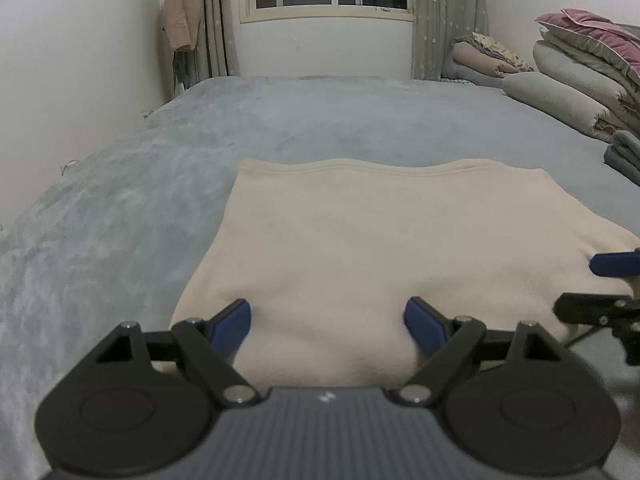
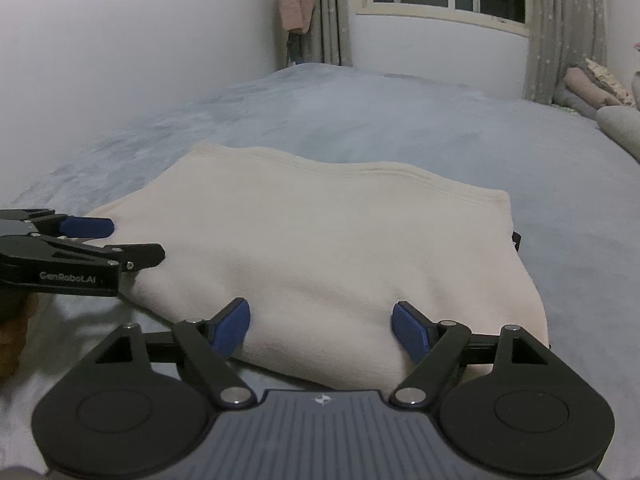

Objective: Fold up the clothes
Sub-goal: 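Press and smooth the folded cream shirt with both open grippers, then grasp the edge of the folded shirt with the right gripper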

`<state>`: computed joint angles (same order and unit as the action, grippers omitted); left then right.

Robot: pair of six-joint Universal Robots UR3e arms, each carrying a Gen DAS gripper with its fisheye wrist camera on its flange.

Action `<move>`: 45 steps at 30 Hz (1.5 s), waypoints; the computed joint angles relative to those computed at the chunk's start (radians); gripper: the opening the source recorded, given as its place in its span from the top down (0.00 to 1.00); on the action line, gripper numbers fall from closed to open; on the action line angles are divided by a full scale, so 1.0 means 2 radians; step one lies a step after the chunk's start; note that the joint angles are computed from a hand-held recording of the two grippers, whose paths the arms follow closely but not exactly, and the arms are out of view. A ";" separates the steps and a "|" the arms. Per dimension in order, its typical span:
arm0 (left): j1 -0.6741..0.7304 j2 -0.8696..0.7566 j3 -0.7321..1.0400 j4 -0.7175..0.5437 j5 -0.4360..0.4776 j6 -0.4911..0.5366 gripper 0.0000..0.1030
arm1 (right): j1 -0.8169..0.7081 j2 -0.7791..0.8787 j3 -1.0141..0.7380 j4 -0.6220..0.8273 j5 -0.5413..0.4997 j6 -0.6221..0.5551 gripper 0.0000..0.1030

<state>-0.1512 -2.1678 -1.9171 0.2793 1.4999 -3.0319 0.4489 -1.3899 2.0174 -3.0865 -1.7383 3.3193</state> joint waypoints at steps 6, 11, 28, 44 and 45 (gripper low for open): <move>-0.010 -0.007 0.001 0.012 0.019 0.003 0.17 | -0.025 -0.071 0.021 0.062 0.011 0.035 0.25; -0.025 -0.004 0.005 0.010 0.043 0.007 0.17 | -0.079 -0.171 0.057 0.161 0.079 0.152 0.23; -0.064 -0.004 0.047 -0.008 0.038 0.003 0.17 | -0.149 -0.141 0.211 -0.117 0.169 0.370 0.23; -0.059 -0.059 0.074 0.005 0.036 0.006 0.20 | -0.005 -0.036 0.109 -0.177 -0.043 0.387 0.31; -0.066 -0.061 0.074 0.010 0.046 0.010 0.20 | -0.005 -0.037 0.103 -0.163 -0.041 0.385 0.31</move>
